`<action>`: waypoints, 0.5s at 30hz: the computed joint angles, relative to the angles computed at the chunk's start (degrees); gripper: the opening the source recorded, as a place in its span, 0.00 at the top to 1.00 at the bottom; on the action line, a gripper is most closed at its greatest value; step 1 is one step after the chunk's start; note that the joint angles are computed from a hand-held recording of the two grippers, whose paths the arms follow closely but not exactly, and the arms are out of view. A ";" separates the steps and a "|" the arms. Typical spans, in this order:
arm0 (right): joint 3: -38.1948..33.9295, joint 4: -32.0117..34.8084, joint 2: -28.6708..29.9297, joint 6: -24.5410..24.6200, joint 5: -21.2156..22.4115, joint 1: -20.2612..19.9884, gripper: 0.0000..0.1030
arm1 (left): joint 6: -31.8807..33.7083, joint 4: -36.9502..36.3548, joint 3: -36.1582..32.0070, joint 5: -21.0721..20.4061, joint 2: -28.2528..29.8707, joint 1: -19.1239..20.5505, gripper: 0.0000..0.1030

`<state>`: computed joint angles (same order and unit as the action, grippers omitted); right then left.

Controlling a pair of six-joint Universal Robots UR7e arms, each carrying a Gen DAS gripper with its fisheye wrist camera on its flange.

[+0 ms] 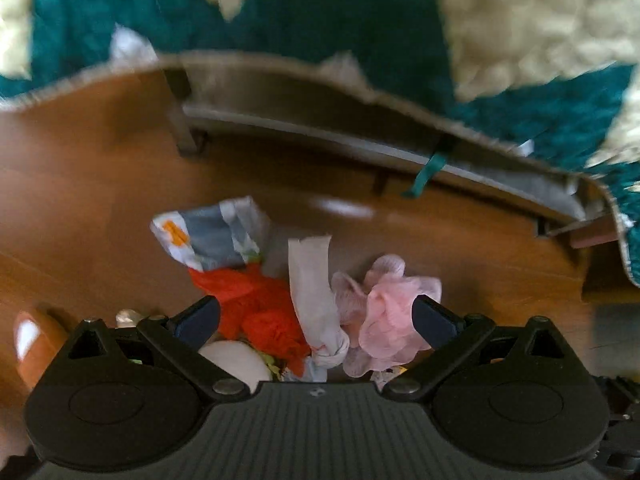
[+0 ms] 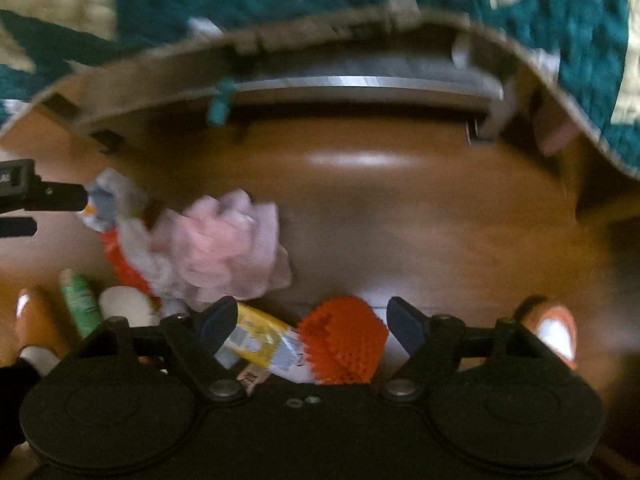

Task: Collect trash
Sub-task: 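Lower the left tool onto the white paper strip while the right tool lowers onto the orange mesh scrubber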

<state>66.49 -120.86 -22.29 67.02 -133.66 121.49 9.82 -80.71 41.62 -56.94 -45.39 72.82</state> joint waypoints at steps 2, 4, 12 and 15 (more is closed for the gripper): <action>1.98 -2.42 0.11 -0.53 1.31 -0.82 0.22 | -0.11 -0.65 1.58 1.04 0.25 0.70 0.01; 3.14 -4.59 0.47 -1.52 2.64 -1.61 0.23 | 1.08 -1.77 3.15 1.40 0.29 1.31 0.01; 5.48 -8.37 1.31 -0.80 5.54 -3.87 0.35 | 3.68 -3.11 5.92 1.28 0.98 2.98 0.13; 6.30 -9.66 1.05 -0.63 6.61 -4.27 0.50 | 3.77 -4.20 6.50 0.50 0.98 3.43 0.31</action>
<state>72.79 -130.52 -21.23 66.39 -127.05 117.22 13.59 -84.92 48.12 -56.44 -44.41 76.24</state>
